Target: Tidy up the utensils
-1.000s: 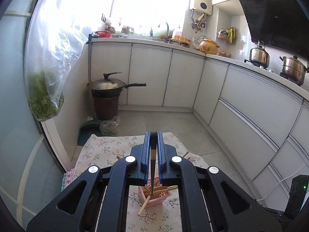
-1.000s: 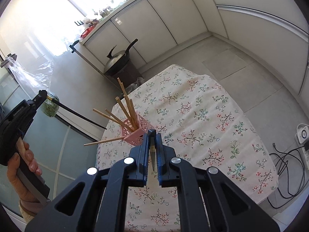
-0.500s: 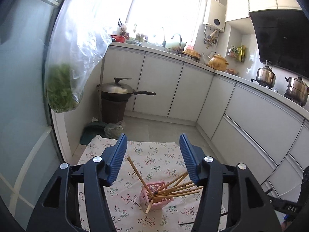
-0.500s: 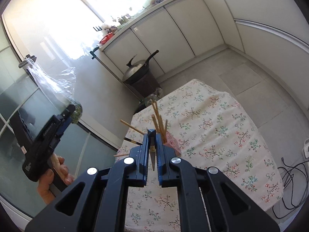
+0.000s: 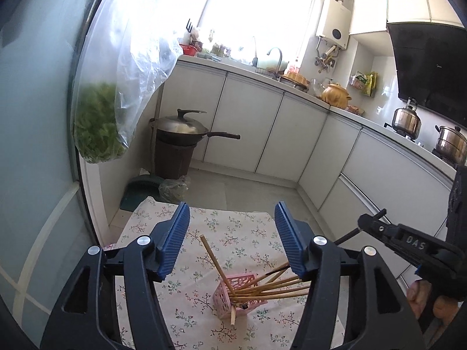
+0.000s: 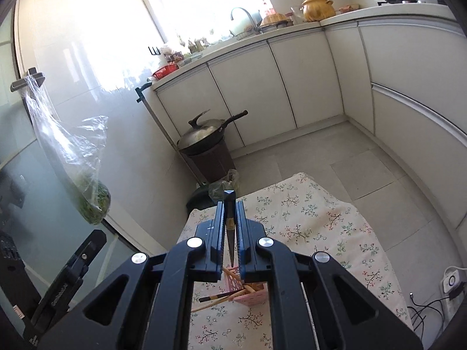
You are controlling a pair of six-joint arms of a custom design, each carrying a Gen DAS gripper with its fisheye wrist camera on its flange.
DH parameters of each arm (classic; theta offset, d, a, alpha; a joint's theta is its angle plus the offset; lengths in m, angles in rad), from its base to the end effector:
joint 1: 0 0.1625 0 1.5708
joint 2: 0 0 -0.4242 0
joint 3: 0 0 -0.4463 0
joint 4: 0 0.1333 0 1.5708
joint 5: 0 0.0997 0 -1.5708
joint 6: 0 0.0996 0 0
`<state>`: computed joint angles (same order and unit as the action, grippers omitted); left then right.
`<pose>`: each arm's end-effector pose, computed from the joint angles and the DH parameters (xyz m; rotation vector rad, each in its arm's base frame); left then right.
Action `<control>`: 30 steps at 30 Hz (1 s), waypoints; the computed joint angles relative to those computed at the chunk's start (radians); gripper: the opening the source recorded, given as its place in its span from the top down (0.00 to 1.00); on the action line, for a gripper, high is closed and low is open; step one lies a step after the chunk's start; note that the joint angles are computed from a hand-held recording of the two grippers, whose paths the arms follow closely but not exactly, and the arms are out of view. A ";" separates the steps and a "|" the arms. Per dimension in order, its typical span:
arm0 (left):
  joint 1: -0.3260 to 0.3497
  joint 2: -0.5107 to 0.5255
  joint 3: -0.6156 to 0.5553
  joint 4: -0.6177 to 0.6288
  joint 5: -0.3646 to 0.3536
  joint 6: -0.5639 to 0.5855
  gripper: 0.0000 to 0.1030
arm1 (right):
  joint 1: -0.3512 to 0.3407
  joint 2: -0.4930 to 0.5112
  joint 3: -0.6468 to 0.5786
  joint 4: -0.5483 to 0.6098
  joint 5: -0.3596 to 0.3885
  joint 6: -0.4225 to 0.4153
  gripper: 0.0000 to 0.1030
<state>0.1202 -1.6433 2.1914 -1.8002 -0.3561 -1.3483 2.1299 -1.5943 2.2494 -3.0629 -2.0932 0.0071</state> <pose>-0.4037 -0.2771 0.2888 0.3639 2.2214 -1.4706 0.3227 -0.3582 0.3309 0.4086 -2.5699 1.2965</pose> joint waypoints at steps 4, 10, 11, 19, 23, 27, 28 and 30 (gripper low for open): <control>0.025 0.016 0.002 -0.040 -0.027 0.030 0.44 | -0.051 0.061 0.011 -0.037 0.031 0.005 0.88; -0.007 0.028 -0.013 0.098 0.023 -0.073 0.26 | -0.065 0.053 0.052 -0.098 0.061 -0.011 0.77; -0.013 0.034 -0.022 0.149 0.036 -0.114 0.23 | -0.059 0.045 0.060 -0.106 0.050 -0.017 0.76; -0.061 0.145 -0.130 0.553 0.061 -0.414 0.07 | -0.014 -0.035 0.122 -0.155 -0.088 -0.059 0.61; -0.079 0.214 -0.179 0.681 0.046 -0.512 0.07 | -0.008 -0.093 0.164 -0.143 -0.126 -0.053 0.49; -0.099 0.291 -0.223 0.824 0.021 -0.602 0.07 | 0.003 -0.141 0.203 -0.137 -0.179 -0.053 0.44; -0.105 0.311 -0.231 0.855 0.012 -0.616 0.07 | 0.004 -0.154 0.210 -0.129 -0.184 -0.048 0.42; -0.112 0.339 -0.242 0.886 -0.002 -0.623 0.07 | 0.006 -0.185 0.226 -0.109 -0.195 -0.032 0.35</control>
